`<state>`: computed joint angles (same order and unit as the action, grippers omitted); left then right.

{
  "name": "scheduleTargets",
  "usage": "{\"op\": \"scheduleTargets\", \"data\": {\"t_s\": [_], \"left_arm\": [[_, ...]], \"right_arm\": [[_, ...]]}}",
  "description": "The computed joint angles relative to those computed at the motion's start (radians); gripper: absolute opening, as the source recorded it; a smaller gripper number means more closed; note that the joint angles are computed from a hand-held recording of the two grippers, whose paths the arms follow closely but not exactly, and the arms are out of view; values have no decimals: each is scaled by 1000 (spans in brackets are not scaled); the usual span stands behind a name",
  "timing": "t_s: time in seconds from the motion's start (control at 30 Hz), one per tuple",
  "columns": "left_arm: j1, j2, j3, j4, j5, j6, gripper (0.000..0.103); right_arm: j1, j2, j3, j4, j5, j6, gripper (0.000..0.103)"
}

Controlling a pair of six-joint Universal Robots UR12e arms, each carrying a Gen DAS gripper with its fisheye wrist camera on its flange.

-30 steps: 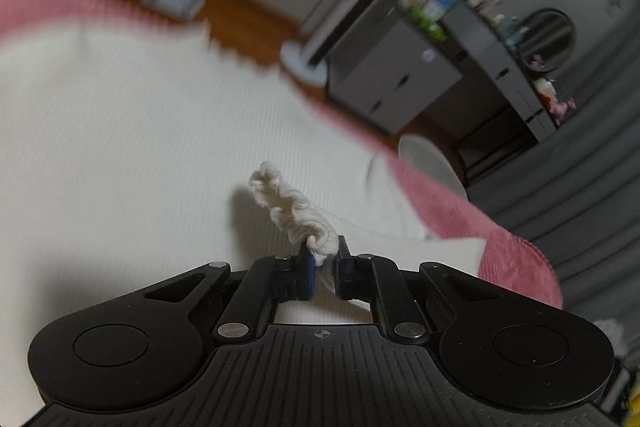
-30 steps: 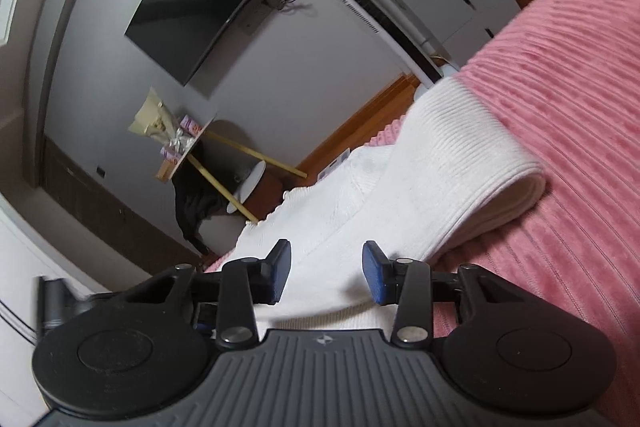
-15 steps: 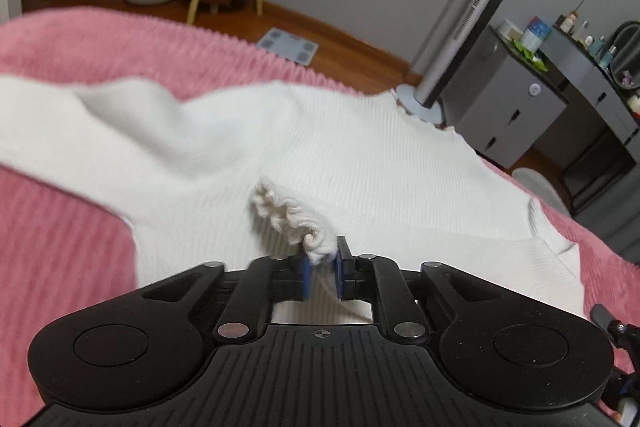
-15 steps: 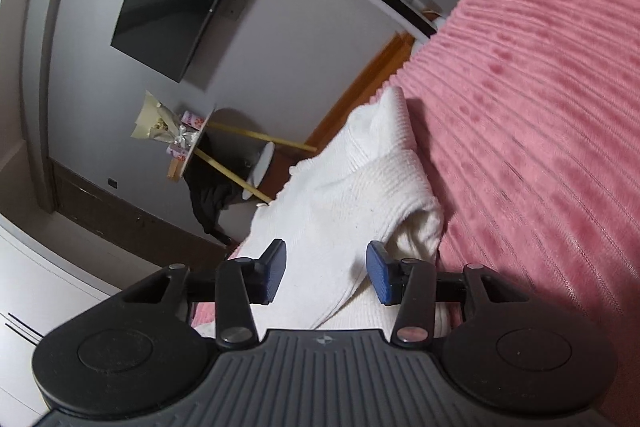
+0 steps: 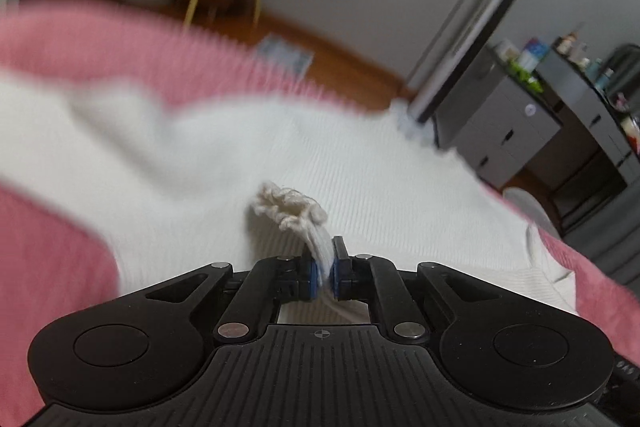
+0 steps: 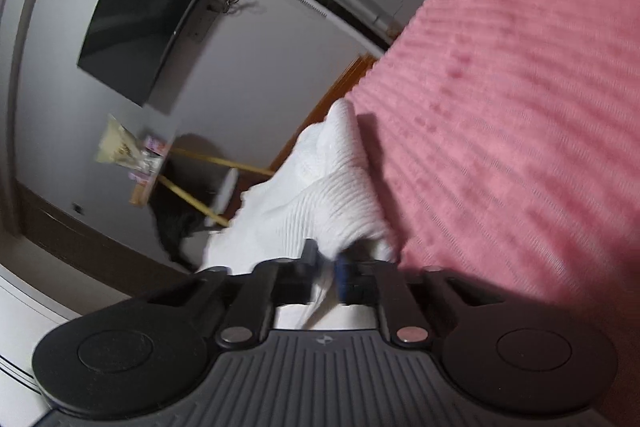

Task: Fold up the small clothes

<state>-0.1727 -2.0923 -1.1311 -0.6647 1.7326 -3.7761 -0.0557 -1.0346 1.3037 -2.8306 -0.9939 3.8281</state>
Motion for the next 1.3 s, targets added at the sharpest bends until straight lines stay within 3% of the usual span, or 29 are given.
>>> {"op": "scheduleTargets", "data": {"t_s": [0.1, 0.17, 0.27, 0.37, 0.5, 0.63, 0.83, 0.93, 1.0, 1.1, 1.2, 1.3], "left_arm": [[-16, -3, 14, 51, 103, 86, 9], [-22, -5, 20, 52, 155, 114, 9], [-19, -6, 20, -13, 154, 106, 9], [-15, -6, 11, -70, 135, 85, 10], [-11, 3, -20, -60, 111, 46, 11], [1, 18, -56, 14, 78, 21, 13], [2, 8, -60, 123, 51, 67, 11], [-7, -11, -26, 32, 148, 69, 30], [-5, -8, -22, -26, 182, 32, 36], [11, 30, -85, 27, 135, -31, 47], [19, 58, -124, 49, 131, -61, 47], [32, 77, -155, 82, 77, -108, 47]], "right_arm": [[16, -10, 6, -65, -46, -136, 7], [22, -14, 11, -103, -35, -226, 7], [39, -25, -3, 13, -75, -344, 7], [44, -23, -27, 165, -135, -354, 6], [37, -25, -22, 141, -118, -310, 7], [45, -35, -6, 101, -164, -344, 7], [60, -38, -7, 81, -255, -389, 6], [67, -37, -8, 74, -289, -416, 6], [62, -36, -17, 124, -255, -423, 7], [40, -33, -24, 136, -154, -362, 12], [17, -26, -44, 200, -15, -338, 15], [2, -17, -54, 224, 112, -325, 15]]}}
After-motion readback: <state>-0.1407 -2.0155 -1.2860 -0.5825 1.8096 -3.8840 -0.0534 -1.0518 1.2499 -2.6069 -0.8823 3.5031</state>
